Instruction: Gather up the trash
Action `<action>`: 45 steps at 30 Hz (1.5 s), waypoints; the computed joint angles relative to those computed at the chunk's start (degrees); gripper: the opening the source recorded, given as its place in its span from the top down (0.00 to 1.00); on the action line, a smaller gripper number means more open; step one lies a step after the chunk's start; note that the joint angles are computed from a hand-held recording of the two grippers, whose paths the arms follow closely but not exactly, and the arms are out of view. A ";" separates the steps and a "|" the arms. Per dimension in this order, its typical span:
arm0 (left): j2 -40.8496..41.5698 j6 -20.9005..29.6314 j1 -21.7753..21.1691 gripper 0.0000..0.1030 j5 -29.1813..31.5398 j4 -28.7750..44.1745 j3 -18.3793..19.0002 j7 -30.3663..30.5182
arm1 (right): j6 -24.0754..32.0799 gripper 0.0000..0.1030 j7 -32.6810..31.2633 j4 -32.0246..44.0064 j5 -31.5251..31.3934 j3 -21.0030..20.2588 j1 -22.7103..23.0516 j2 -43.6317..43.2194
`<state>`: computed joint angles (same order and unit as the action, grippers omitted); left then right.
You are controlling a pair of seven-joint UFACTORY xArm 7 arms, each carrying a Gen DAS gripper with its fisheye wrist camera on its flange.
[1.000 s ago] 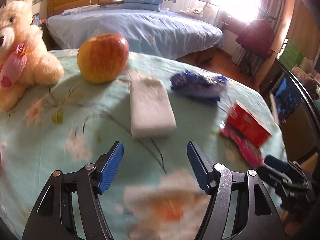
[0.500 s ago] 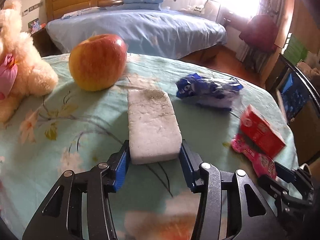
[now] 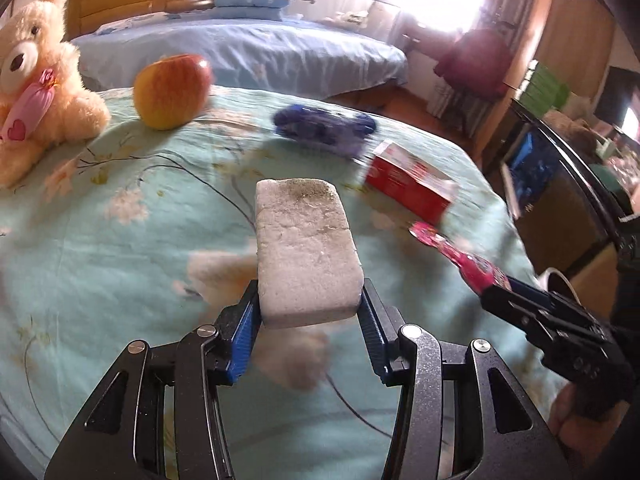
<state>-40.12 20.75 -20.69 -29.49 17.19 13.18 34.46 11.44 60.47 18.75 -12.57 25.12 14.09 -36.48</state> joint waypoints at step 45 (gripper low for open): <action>-19.91 9.38 -18.66 0.55 3.48 -8.22 -11.82 -14.12 | 46.25 0.55 11.75 -17.99 5.17 -0.19 22.73 -59.84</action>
